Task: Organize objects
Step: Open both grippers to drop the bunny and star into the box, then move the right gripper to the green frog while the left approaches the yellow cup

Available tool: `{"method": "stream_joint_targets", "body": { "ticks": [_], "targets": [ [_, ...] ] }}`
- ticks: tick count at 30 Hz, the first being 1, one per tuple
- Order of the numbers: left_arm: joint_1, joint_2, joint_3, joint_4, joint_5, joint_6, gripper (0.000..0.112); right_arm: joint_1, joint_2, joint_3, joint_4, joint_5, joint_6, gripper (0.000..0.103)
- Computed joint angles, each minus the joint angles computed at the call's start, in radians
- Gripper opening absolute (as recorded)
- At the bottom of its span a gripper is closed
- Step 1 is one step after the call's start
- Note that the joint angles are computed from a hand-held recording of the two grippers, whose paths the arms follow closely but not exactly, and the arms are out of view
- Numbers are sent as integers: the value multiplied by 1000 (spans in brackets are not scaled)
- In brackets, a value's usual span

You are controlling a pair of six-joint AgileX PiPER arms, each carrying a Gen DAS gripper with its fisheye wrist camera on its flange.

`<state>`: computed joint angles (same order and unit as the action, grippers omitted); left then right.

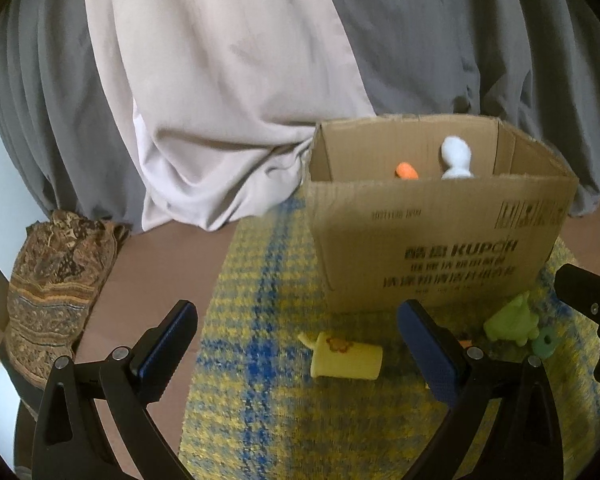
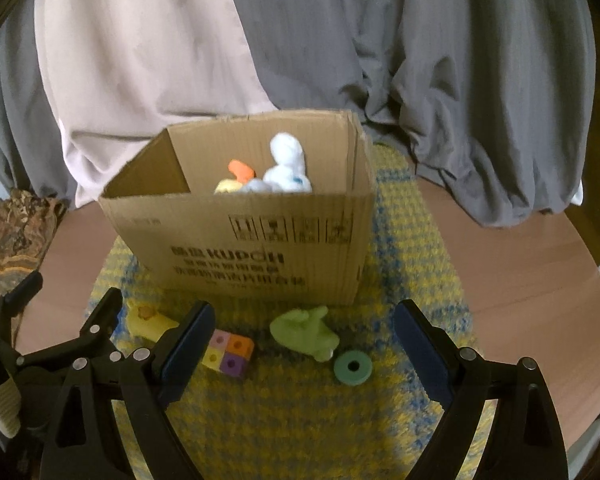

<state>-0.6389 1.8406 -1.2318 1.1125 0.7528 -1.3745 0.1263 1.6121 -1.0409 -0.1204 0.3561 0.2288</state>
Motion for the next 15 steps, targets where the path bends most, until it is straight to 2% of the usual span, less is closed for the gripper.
{"method": "stream_joint_targets", "body": {
  "ticks": [9,15],
  "targets": [
    [10,50,23,34,-35,-47,102,15,74,19,-102,-34,119,91],
    [44,82,30,42,-88,-64,102,12,119,17,-153,-52,210,91]
  ]
}}
